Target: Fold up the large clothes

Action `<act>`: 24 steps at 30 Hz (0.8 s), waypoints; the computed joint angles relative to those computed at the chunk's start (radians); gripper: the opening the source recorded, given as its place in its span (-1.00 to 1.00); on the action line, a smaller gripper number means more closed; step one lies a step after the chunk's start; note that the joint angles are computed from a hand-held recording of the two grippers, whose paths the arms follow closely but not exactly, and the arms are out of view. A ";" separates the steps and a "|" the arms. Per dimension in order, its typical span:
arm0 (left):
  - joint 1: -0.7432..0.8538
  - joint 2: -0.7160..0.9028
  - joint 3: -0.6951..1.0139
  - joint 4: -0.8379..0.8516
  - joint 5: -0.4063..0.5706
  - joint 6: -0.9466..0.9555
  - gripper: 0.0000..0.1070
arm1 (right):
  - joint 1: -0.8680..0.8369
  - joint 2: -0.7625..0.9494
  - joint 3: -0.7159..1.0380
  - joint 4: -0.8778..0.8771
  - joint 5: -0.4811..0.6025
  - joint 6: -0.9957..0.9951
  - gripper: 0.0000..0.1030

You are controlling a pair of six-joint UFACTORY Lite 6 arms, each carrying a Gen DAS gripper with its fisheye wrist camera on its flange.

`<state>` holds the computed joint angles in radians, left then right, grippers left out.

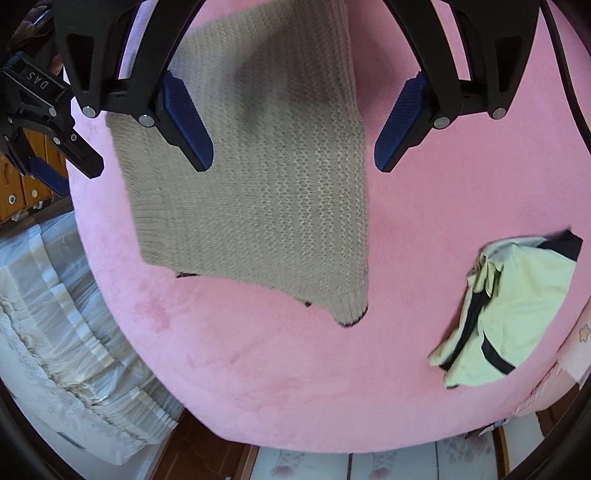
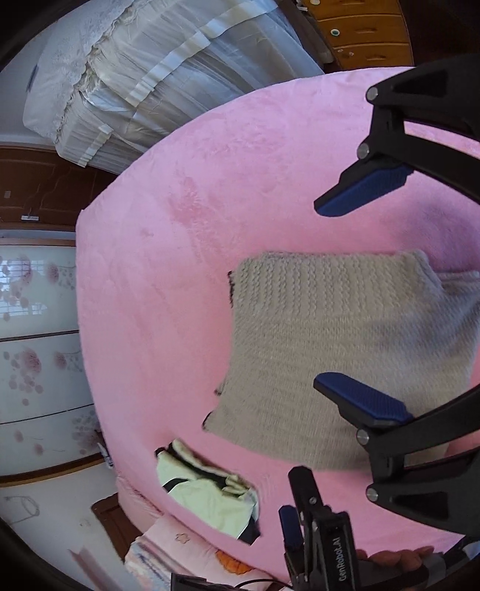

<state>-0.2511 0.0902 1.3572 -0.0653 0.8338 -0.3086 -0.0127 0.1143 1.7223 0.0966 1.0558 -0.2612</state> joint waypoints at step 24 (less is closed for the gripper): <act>0.247 0.153 -0.298 -0.660 -0.143 0.635 0.90 | -0.346 0.489 0.162 0.494 0.317 -0.365 0.69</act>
